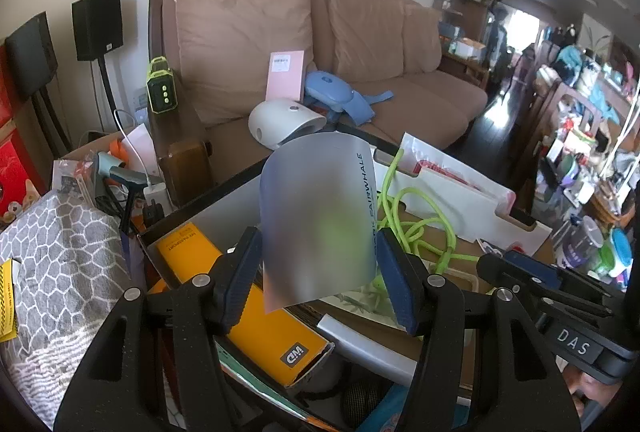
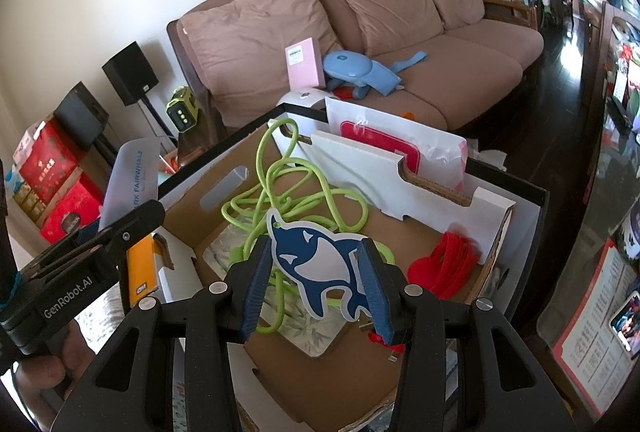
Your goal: Organize objects
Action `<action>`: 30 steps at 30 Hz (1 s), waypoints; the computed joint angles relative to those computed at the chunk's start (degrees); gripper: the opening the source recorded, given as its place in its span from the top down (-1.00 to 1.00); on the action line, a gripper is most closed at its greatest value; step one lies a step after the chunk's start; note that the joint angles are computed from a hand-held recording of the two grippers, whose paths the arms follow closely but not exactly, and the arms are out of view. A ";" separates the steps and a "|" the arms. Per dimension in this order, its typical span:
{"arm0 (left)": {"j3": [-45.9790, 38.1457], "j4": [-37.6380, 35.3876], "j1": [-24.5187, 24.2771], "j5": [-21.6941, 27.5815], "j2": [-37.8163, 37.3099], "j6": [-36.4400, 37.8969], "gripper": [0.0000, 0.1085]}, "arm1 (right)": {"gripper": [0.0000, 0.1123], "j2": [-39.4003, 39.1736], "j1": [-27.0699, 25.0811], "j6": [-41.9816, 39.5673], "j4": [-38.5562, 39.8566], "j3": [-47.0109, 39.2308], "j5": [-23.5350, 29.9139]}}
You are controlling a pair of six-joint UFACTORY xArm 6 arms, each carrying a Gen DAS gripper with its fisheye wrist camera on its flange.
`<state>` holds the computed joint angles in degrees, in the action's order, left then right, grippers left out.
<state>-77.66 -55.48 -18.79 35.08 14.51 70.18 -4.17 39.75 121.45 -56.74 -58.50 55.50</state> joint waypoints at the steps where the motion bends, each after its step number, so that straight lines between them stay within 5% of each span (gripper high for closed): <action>1: -0.03 0.09 0.00 0.02 0.05 -0.01 -0.02 | 0.19 0.06 -0.04 -0.04 0.06 0.01 -0.09; 30: 0.84 1.77 -0.67 -0.43 0.20 0.09 -0.02 | 0.19 0.27 -0.04 -0.09 0.36 0.09 -0.23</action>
<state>-76.82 -53.71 -19.46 34.65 14.70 70.27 -3.90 39.70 121.36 -56.38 -58.41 55.26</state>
